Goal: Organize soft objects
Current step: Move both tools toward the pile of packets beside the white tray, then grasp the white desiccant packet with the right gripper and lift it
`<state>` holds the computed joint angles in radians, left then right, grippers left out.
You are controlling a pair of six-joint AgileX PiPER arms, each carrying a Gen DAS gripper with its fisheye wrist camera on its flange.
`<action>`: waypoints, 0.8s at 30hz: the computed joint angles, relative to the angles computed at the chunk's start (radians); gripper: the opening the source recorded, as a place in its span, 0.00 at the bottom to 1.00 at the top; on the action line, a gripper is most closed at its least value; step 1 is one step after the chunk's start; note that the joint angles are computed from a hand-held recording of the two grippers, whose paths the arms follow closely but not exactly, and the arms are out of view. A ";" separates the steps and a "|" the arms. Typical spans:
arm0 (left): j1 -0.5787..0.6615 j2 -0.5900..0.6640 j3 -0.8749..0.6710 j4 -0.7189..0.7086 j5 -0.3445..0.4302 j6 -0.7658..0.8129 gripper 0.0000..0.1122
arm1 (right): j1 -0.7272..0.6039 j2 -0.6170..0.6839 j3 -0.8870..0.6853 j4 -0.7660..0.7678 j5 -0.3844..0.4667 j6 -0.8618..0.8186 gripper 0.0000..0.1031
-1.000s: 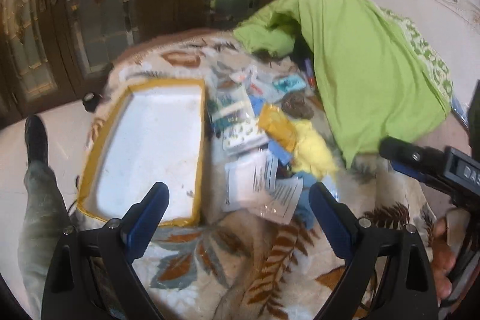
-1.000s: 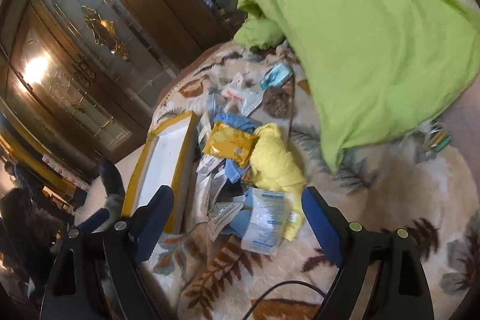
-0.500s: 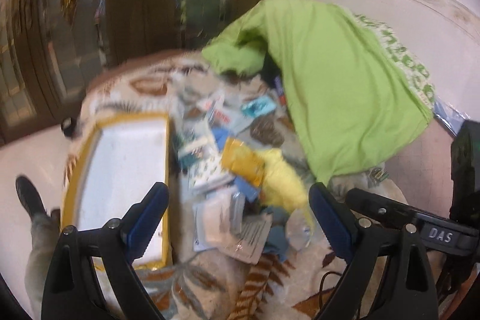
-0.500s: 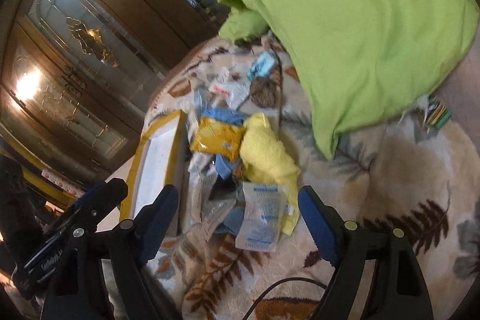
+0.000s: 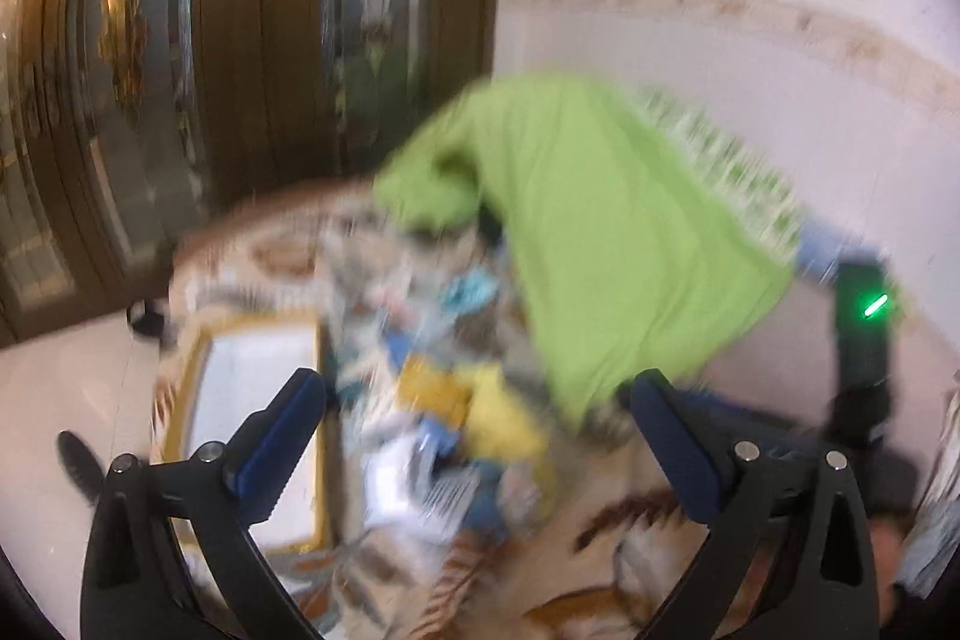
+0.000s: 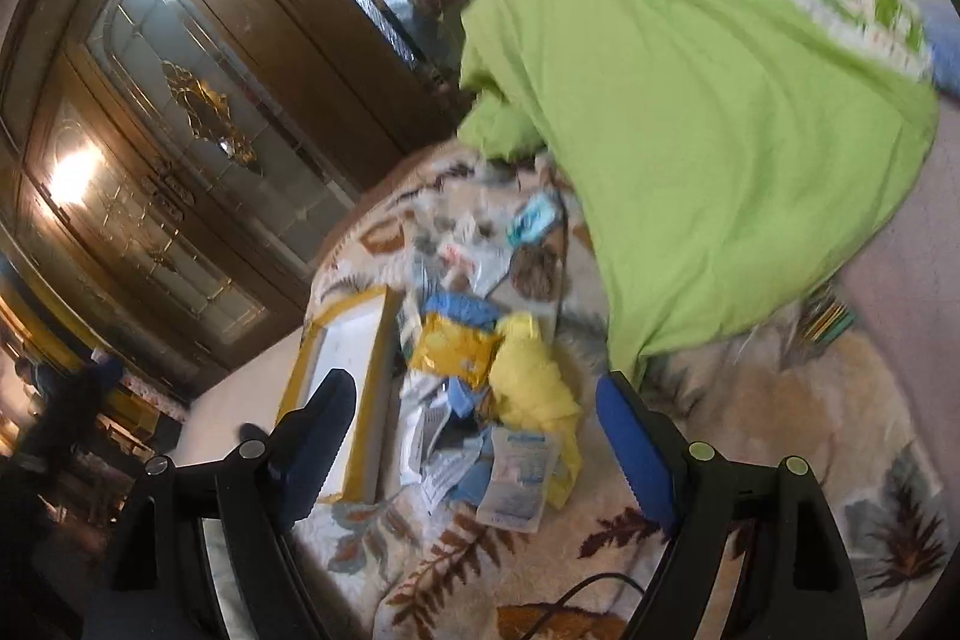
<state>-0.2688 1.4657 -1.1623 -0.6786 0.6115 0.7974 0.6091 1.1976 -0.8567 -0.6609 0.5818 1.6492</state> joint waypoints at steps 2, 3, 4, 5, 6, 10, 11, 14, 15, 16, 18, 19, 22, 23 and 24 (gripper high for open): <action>0.043 0.148 -0.012 0.015 0.028 0.036 0.90 | 0.005 0.073 0.031 -0.027 -0.082 0.092 0.84; 0.062 0.209 -0.021 0.027 0.044 0.037 0.84 | 0.002 0.115 0.035 -0.029 -0.106 0.106 0.84; 0.070 0.256 -0.027 0.052 0.040 0.015 0.80 | 0.004 0.146 0.029 0.009 -0.097 0.081 0.84; 0.079 0.297 -0.028 0.083 0.034 -0.008 0.74 | 0.003 0.185 0.037 0.021 -0.128 0.095 0.83; 0.094 0.338 -0.036 0.102 0.045 -0.015 0.73 | -0.005 0.206 0.052 0.047 -0.178 0.082 0.82; 0.144 0.406 -0.081 0.055 0.086 0.003 0.72 | 0.006 0.267 0.036 0.197 -0.170 -0.088 0.73; 0.149 0.410 -0.092 0.038 0.088 0.002 0.72 | 0.000 0.277 0.039 0.217 -0.184 -0.113 0.71; 0.123 0.449 -0.174 0.078 0.109 -0.051 0.72 | -0.030 0.327 0.033 0.238 -0.245 -0.138 0.69; 0.103 0.475 -0.213 0.129 0.113 -0.106 0.72 | -0.037 0.338 0.029 0.244 -0.253 -0.147 0.68; 0.083 0.502 -0.246 0.171 0.118 -0.151 0.72 | -0.047 0.344 0.026 0.289 -0.257 -0.195 0.65; 0.060 0.584 -0.341 0.206 0.180 -0.175 0.70 | -0.058 0.368 0.016 0.332 -0.268 -0.231 0.64; 0.045 0.594 -0.347 0.231 0.164 -0.199 0.67 | -0.062 0.380 0.012 0.338 -0.269 -0.237 0.62; 0.000 0.624 -0.390 0.332 0.165 -0.266 0.49 | -0.071 0.420 -0.001 0.361 -0.271 -0.235 0.54; 0.004 0.646 -0.426 0.337 0.216 -0.284 0.27 | -0.078 0.437 -0.005 0.371 -0.279 -0.238 0.50; 0.026 0.656 -0.455 0.301 0.271 -0.279 0.23 | -0.083 0.452 -0.004 0.385 -0.297 -0.236 0.47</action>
